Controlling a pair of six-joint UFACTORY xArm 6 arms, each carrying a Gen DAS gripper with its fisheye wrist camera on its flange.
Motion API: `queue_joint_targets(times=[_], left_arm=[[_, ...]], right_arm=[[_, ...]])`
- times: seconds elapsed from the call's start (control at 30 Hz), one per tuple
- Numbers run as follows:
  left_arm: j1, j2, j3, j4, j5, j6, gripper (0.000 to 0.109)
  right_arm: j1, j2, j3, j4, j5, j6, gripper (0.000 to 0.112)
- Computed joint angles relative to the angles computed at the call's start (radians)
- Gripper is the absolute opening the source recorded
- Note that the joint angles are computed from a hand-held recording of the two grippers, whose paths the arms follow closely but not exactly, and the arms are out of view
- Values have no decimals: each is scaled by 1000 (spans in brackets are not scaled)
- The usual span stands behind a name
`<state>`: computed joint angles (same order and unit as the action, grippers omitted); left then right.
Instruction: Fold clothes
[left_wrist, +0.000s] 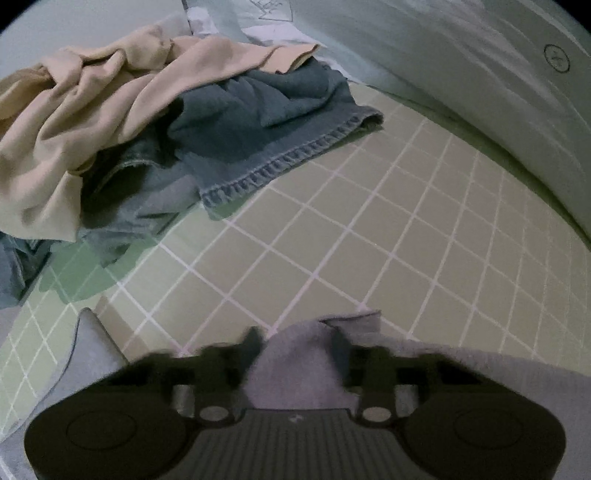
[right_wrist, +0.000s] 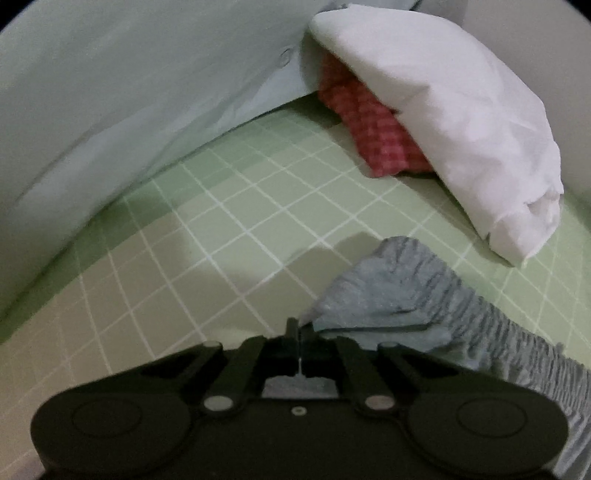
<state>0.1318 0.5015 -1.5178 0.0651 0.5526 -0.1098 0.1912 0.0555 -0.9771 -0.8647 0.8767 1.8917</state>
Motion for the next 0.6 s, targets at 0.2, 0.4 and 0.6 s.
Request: queue_joint_targets(times=[0.2,0.4,0.6], left_arm=[[24,-129,152,-150,-124,101,13],[67,-330,366,-300,-186,207,13],[83,-372,421,-306,-172,215,13]], right_arm=[[91,-240,187,-101,128,154,1],[262,-445,302,-53,369,211,1],[307,-493,347,-18,399,177,1]])
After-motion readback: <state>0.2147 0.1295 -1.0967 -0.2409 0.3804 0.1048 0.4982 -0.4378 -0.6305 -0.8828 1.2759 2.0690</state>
